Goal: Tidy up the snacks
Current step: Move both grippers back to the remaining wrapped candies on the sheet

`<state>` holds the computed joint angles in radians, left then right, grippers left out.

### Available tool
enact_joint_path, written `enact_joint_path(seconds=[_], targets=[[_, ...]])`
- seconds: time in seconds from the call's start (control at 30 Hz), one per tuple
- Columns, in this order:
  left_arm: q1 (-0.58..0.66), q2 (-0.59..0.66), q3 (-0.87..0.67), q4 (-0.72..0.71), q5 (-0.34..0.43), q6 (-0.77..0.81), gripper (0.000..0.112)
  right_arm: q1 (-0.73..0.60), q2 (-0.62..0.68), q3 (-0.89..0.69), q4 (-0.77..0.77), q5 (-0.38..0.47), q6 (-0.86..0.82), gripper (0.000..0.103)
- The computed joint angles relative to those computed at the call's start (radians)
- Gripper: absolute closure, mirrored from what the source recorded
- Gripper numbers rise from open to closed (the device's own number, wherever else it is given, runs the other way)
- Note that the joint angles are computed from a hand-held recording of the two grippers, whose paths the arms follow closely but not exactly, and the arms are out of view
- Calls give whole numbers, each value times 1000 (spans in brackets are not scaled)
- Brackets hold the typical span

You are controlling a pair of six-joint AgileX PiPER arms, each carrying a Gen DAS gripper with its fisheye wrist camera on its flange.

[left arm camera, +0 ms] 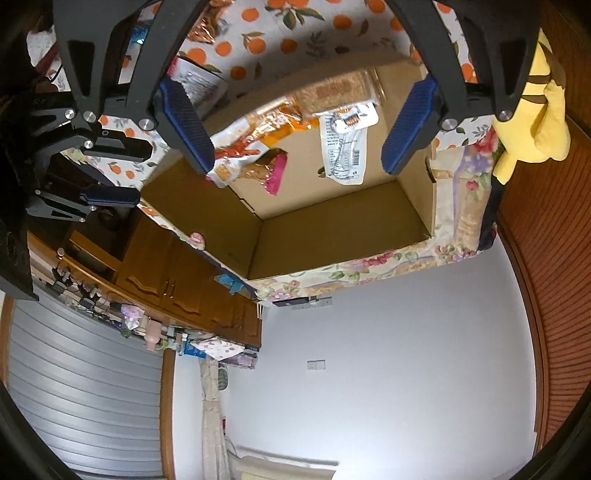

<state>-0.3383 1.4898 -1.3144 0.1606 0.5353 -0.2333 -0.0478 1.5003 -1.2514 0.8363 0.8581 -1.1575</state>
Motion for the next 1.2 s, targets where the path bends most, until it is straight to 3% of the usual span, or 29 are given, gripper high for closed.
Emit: enact_joint_path(seconds=[0.23,0.47,0.8,1.0,1.2], targets=[[-91,-111,127,126,-13,-145,20,-73,-123,130,24,33,-44,47],[-210,-204,317,340,-70,-394,20,-162,-233,309,47,53,-133,47],[-363,-223,504,657,-83,-809,20,-252,-310,502,61,53,-258,47],[-414,-196,583,853,-110,-1042,20,-267,-292,584,62,51,-328,51],[-379,-157,585,827,-156,-1018,20,-209,-263,629,25,-9,-351,54]])
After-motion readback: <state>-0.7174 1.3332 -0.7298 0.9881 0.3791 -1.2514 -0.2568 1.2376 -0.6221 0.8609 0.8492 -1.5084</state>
